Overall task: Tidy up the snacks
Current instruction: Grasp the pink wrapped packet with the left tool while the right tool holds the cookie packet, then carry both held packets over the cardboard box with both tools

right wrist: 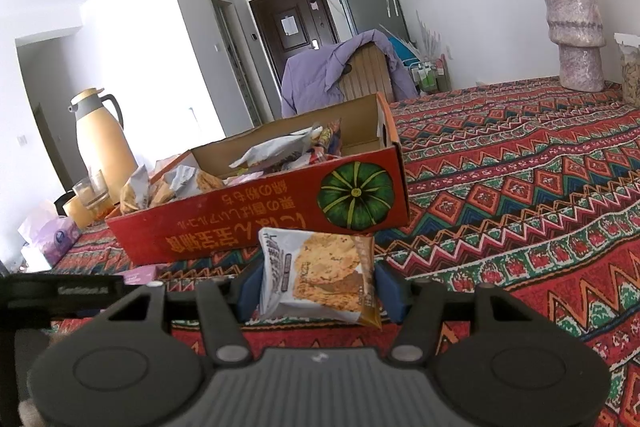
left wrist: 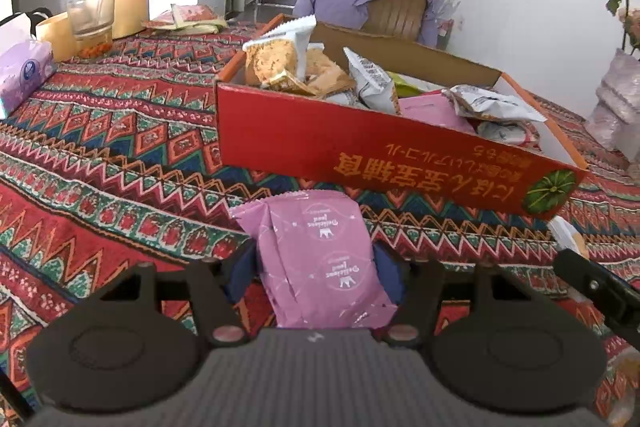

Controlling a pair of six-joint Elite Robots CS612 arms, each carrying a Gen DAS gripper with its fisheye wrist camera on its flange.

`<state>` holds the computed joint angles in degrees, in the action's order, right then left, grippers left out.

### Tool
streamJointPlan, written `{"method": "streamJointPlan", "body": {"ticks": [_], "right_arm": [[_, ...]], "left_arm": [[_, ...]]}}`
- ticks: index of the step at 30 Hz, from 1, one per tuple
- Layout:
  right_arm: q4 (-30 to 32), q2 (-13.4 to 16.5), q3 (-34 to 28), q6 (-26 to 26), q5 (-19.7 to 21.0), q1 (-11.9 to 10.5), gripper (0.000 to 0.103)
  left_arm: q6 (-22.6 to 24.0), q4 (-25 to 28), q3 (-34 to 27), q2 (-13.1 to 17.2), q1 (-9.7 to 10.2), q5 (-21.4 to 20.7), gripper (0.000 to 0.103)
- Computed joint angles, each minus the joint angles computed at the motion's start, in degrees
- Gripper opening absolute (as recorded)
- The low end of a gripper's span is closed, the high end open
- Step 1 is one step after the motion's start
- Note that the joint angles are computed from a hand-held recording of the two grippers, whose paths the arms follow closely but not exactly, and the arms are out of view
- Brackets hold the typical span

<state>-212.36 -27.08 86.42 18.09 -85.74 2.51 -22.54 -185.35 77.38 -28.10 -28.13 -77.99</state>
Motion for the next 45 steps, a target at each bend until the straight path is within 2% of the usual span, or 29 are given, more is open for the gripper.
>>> {"method": "streamJointPlan", "body": {"ticks": [11,18,27,37,45], "right_arm": [[-0.22,-0.01,-0.08,-0.43,-0.49,0.25,0.059],[-2.20,-0.90,0.40,-2.62,-2.57,1.21,0.059],[-3.63,-2.22,-0.51,-5.38,-3.93,2.22,0.059],[-1.02,-1.65,-6.02,-6.66,-6.75,2.55,0.059],[3.44,0.78,-13.66,-8.02,-8.42,2.27,0.059]], "left_arm": [[3.60,-6.41,3.13,-1.80,0.21,-0.85,0.064],[4.92,-10.35,3.44,-2.44,0.46,-1.97,0.064],[4.33,-13.57,1.92,-2.23,0.87,-5.06,0.064],[3.30,-13.42,-4.12,-0.45,1.54,-5.97,0.064],[3.12,-10.19,-11.85,2.58,1.95,-5.97,0.064]]}}
